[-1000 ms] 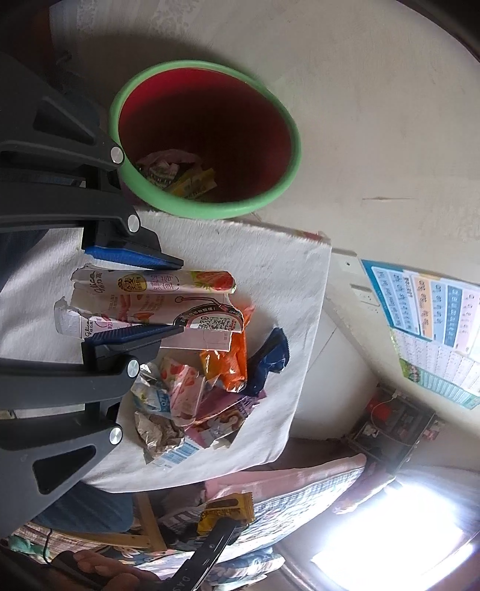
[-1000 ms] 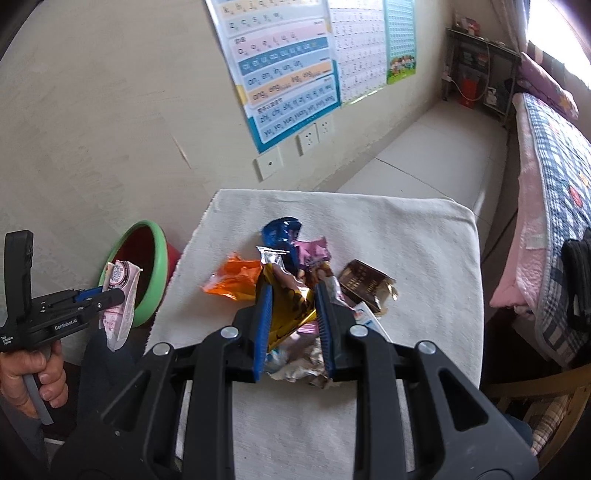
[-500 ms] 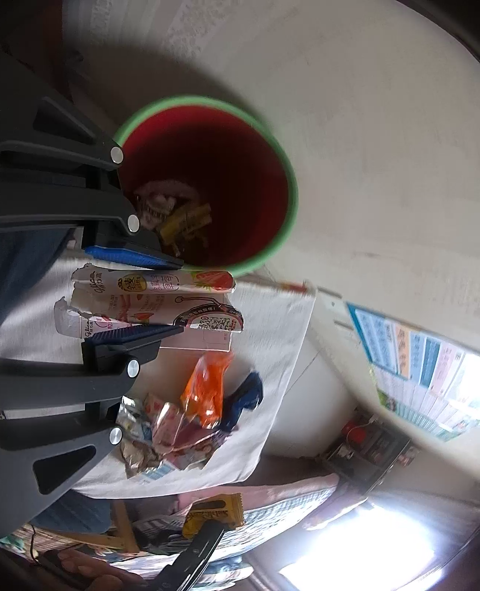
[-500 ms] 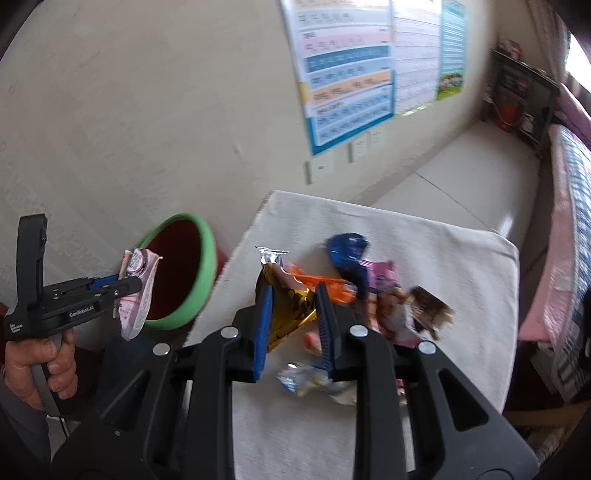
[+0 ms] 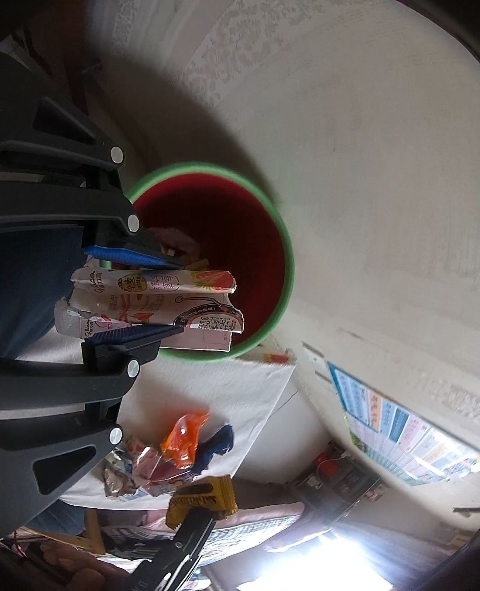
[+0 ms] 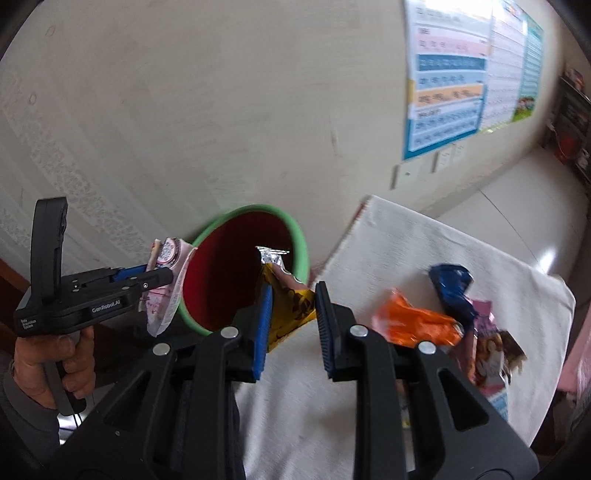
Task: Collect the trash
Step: 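Carry the white-pink wrapper over the bucket with the left tool while the right tool carries the gold wrapper there, then open both tools over the bucket to drop the wrappers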
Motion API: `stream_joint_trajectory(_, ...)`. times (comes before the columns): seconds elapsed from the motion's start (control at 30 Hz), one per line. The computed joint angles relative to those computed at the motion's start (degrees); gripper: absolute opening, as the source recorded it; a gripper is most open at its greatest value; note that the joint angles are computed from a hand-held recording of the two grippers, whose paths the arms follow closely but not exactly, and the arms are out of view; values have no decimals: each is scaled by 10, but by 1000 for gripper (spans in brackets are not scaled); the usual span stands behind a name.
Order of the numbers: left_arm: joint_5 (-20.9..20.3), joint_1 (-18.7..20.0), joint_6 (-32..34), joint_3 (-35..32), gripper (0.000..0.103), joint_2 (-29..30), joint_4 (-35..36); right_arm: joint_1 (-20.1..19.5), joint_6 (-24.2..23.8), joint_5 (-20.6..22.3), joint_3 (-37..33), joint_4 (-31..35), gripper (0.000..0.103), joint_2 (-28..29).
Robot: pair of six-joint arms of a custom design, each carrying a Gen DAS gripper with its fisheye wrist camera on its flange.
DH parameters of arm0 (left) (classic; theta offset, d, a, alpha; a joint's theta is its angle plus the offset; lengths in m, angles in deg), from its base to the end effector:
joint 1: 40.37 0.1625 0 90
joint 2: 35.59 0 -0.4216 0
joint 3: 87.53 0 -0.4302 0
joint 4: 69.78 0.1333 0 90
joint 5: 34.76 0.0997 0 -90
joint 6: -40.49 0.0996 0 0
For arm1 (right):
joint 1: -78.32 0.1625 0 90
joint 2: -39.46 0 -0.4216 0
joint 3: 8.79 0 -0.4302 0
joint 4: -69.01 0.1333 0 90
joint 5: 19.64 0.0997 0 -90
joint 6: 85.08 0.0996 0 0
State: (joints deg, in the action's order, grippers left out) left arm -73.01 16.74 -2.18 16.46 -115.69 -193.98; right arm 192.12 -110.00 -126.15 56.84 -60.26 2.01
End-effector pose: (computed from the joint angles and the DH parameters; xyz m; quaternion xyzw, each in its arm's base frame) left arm -0.1346 -0.5977 0.3608 -0.1155 0.8895 -0.3302 0.2940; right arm 0.4311 -0.7172 0.1412 0.3936 -0.9030 0.0942 0.1438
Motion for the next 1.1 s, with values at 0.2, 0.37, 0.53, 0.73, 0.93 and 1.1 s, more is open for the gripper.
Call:
stream_joint_trajectory(0.2, 3, 12, 12, -7, 27, -5, -2, 12, -9, 11, -35, 25, 23, 35)
stream_joint_trajectory(0.37, 2, 25, 24, -18, 28, -3, -6, 19, -13, 17, -68, 44, 23, 66)
stream_joint_trajectory(0.53, 0, 38, 36, -32, 29, 4, -6, 23, -12, 22, -110, 63, 24, 98)
stream_joint_trajectory(0.73, 0, 49, 52, -48, 29, 13, -5, 26, -10, 25, -148, 79, 24, 127)
stream_joint_trajectory(0.93, -5, 58, 55, -51, 40, 14, -14, 24, -4, 27, -160, 84, 40, 140)
stream_joint_trajectory(1.1, 6, 57, 51, -36, 62, 6, -27, 24, 2, 23, -153, 73, 61, 138)
